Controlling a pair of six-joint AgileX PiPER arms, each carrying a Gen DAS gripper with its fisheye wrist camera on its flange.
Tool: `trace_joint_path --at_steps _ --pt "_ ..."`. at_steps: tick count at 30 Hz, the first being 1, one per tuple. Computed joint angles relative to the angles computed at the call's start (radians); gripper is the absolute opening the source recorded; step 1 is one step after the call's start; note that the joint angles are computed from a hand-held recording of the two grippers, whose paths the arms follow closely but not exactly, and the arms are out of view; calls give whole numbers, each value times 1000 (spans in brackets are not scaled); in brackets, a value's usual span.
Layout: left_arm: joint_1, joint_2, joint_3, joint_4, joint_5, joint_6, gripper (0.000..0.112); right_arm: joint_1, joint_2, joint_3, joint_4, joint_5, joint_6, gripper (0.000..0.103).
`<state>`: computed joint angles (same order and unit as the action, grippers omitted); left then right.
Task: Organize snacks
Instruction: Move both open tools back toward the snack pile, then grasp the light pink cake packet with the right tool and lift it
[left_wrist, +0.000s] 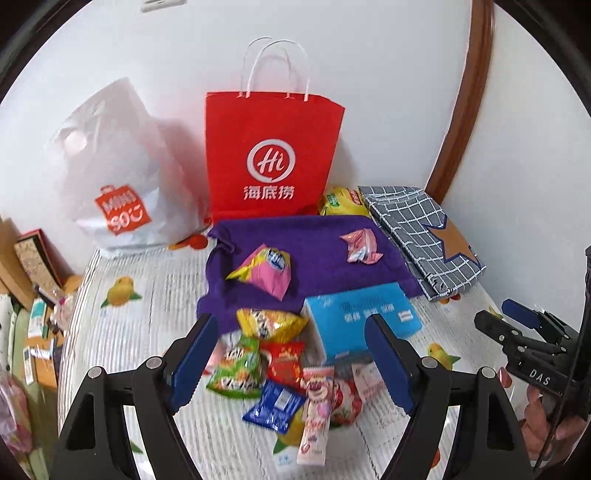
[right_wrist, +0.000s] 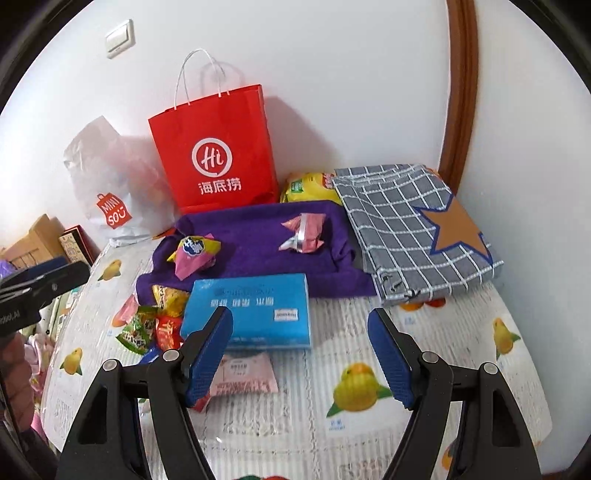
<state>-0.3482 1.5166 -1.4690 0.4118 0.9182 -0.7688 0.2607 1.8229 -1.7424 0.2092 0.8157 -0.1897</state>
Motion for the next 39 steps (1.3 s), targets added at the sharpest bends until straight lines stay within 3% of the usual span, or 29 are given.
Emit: trace_joint_path --at_steps 13,22,33,35,39 --pt "106 -135 253 -68 -80 -36 80 33 -31 140 24 -58 -40 74" --pt "192 -143 377 -140 -154 13 80 82 105 126 72 -54 -90 74" --pt "278 -89 423 -240 -243 115 80 115 302 -18 71 -8 -70 75" --pt "286 -77 422 -248 -251 123 80 135 293 20 33 -78 -57 79" --pt "303 -55 422 -260 -270 139 80 142 294 42 31 -124 -81 79"
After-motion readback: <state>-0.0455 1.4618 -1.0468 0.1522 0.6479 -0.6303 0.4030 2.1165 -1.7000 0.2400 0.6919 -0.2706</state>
